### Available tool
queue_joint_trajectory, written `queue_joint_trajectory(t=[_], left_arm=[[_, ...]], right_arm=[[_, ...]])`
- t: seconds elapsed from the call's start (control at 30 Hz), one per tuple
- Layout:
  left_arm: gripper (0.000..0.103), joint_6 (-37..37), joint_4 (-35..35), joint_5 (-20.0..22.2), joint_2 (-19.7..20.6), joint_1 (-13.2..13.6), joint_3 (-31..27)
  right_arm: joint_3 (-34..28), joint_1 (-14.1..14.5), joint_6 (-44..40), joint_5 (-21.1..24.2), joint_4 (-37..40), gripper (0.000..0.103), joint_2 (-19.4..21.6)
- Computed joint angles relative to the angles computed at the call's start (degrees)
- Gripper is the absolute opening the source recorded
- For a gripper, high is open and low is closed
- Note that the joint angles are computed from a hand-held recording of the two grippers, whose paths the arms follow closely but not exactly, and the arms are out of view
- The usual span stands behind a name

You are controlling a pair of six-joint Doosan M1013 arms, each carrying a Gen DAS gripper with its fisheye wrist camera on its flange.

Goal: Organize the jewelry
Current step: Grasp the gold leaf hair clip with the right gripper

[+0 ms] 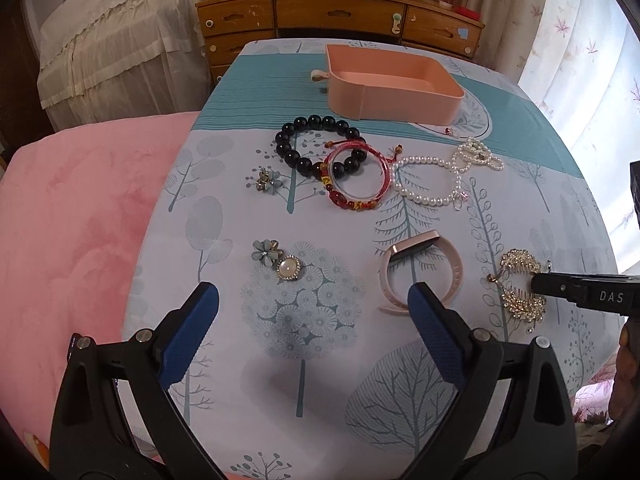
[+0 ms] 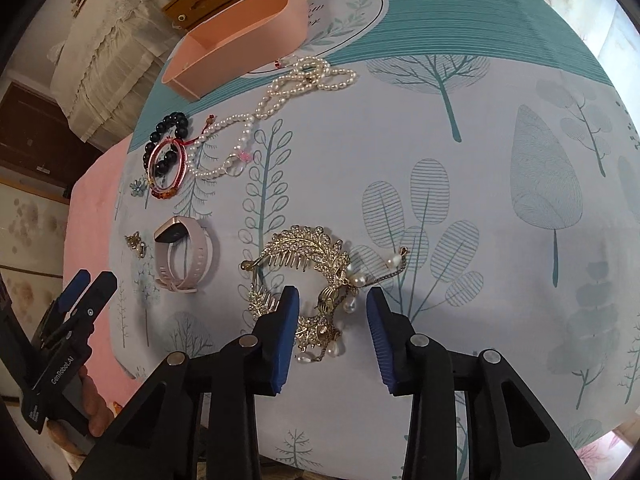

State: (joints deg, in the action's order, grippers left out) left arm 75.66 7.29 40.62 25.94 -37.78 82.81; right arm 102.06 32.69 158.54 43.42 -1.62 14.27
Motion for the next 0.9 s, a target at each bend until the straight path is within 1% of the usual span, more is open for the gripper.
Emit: queue_joint_trajectory(t=[0.07,0.13,0.2,0.3,0.4,0.6,0.67,0.7,0.9], left_arm=[[0.095,0.63,-0.85,0.54,0.25,0.01,-0.23],[0.095,1.07,-1.17,0.63,0.53,-0.10,-0.44],[0.095,1.38,-1.14,0.84,0.71,-0.29,-0.66],[0.095,1.88,-1.26,1.53,1.16,-0.51,-1.21],[0.095,2.79,-2.17,2.21,1.59,-0.59,-1.67],[0.095,3.25,-3.48,3.30,1.85,-0.32,-1.90],[0.095,3.61,-4.76,3.58,1.85,-0.04,-2.04],[0.095,3.69,-5.07,3.65,1.82,0.01,-2.05],[0.095,2.73,-3.79,4.13,1.86,-0.37,-2.18]], right_arm=[[-1.51,0.35,0.21,2.25,-1.84,0.034,0.91],[-2.55,0.65,-0.01,4.03,-3.22,0.029,1.58],[-4.01,1.15,-0.55,6.81,-5.25,0.025,2.46],[-5.43,1.87,-1.23,9.47,-7.62,0.020,3.37],[-5.04,2.11,-1.68,8.69,-7.95,0.015,2.99],[-3.62,2.11,0.12,6.15,-8.67,0.014,2.03],[-2.79,2.06,1.11,5.17,-9.18,0.012,1.28],[-2.55,2.07,1.67,4.80,-9.68,0.008,1.02],[-1.55,1.81,2.28,3.22,-9.81,0.008,0.28]])
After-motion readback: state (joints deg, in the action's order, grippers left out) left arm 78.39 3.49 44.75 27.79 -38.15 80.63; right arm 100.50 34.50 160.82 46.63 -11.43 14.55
